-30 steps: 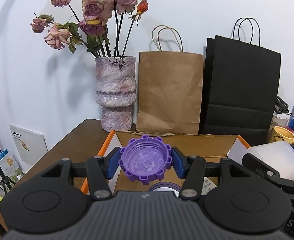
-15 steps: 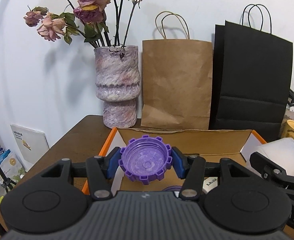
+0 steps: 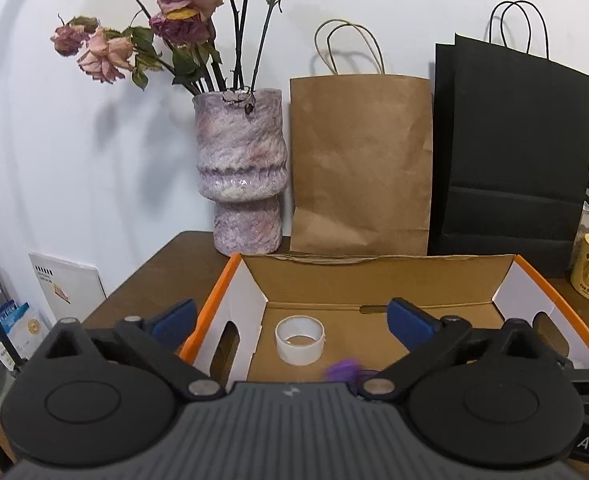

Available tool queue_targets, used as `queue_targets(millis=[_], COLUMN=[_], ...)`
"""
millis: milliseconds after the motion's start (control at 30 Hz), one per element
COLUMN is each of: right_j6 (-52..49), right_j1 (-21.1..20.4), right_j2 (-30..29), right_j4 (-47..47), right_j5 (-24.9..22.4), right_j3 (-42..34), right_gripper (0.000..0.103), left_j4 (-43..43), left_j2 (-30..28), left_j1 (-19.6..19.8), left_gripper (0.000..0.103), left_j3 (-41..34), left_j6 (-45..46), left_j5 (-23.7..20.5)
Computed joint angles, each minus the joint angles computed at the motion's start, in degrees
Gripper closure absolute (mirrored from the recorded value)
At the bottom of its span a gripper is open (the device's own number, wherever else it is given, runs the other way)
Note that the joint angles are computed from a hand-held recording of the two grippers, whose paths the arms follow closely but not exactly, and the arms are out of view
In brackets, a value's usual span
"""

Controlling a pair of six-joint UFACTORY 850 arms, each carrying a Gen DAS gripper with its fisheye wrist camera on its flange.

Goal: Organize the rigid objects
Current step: 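Open the left tool to drop the purple cap into the box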

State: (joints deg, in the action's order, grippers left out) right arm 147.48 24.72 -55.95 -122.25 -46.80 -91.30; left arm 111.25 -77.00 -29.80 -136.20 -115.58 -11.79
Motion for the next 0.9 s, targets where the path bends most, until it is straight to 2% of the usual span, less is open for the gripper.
queue_targets(millis=[133,433,600,900], right_j6=[-1.03,-1.37,-1.16,0.67], right_j1=[0.02,0.06,0.19,0.80], right_j2=[-0.13,-0.07,0.15,2.14], right_j4=[1.04,1.19,1.42,0.72], right_j5=[0.20,0.68,0.35,-0.55], right_j3=[-0.38,-0.48,-0.14,2.76], right_gripper=[0.000,0.000,0.000,0.000], left_j4=[-7.43,-3.59,1.75,21.79], left_j2=[-0.83,-0.08,1.12,6.16], left_j1=[0.04,-0.01,0.04,0.38], left_gripper=[0.000,0.000,0.000,0.000], left_j3=[-1.66,-0.38,1.59,10.51], left_j6=[7.49,4.14,-1.51,-22.19], left_j5=[0.66,0.62,0.60,-1.23])
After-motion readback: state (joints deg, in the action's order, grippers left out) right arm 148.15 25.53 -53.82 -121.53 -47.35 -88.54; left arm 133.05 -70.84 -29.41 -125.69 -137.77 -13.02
